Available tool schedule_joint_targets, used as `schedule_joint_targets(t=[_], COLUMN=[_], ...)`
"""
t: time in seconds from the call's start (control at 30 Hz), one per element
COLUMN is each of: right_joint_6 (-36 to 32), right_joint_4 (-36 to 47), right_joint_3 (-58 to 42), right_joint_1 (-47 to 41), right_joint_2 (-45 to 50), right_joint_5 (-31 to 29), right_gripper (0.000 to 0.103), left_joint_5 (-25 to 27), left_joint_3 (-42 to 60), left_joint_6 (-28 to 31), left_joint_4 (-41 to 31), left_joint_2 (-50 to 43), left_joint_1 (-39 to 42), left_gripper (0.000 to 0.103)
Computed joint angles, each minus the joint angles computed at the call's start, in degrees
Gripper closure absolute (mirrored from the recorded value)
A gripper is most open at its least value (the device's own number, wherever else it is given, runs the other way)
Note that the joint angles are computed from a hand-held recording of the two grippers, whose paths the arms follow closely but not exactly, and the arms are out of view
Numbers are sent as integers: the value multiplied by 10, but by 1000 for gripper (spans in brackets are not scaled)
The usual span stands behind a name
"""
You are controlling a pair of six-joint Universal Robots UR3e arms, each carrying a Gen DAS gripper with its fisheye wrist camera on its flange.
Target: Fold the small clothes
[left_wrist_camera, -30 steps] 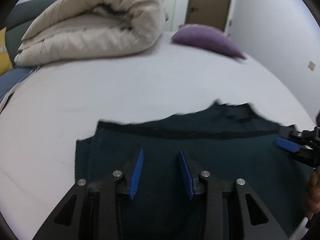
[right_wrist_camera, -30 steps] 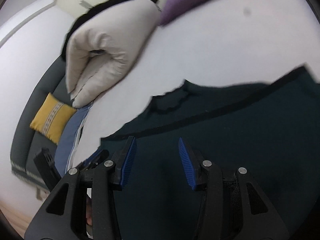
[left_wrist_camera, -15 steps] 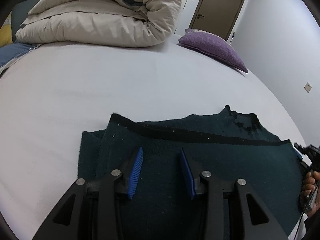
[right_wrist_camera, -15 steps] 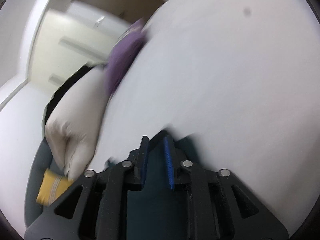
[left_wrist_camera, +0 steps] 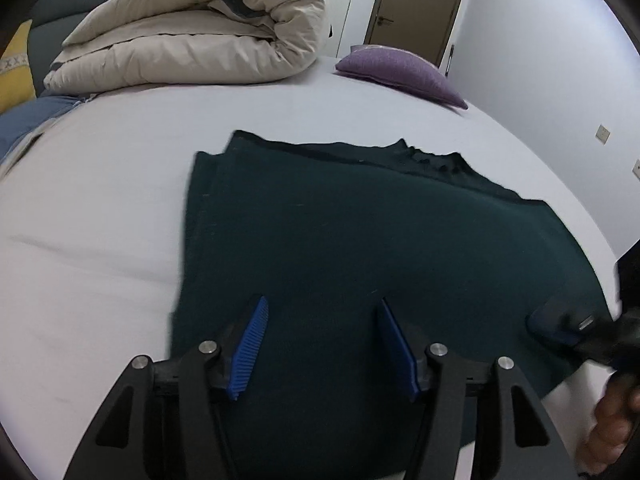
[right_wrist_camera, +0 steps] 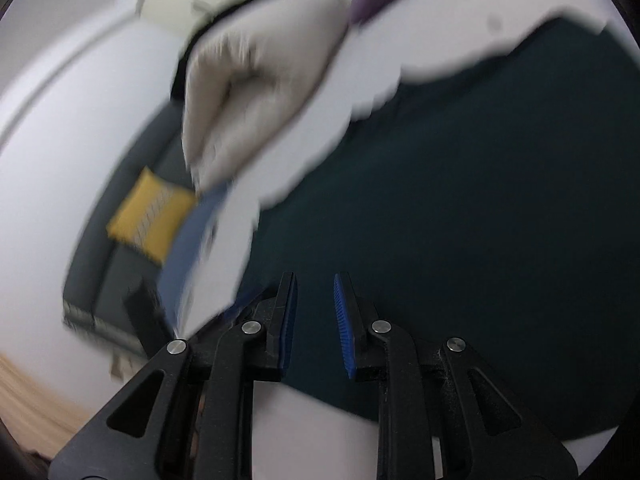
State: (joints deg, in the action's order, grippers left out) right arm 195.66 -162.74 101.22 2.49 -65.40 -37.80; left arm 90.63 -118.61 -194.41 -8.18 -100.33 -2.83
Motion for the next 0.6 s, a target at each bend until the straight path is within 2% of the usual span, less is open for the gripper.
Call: schedule_joint_targets(t=[0.07,0.1,0.17,0.3,0.37,0.47,0.5,0.6], right_joint_6=[-4,14,64,69,54,58,37,53], right_joint_4=[18,-26,-106,-159,-146,-142,-102,-103], right_joint_3=[2,24,71,164,218,256,265,271], right_joint_1=[11,-2,-43,-138,-212,-272,-306,-305], right_joint_2=[24,37,41,-8,-58,-127,-165,-202], right_joint_5=[-25,-11,20,-3,-6,-38,-27,-6], right_gripper=[88,91,90,91,90,83,83,82], left_joint_5=[2,-4,-13,8,11,7,12,16], left_joint_3=[-4,-11,-26,-24,-20,-19,-17,-15], left_joint_6=[14,20,22,21,21,17,17,22], left_joint_4=[-11,-12,-1,4,6,8,7,10], left_joint_2=[8,12,18,10,3,0,-3,-7], left_joint_1=[1,5,13,-1,-4,-5,-8,-9], left_gripper=[42,42,42,41,41,40,40,40])
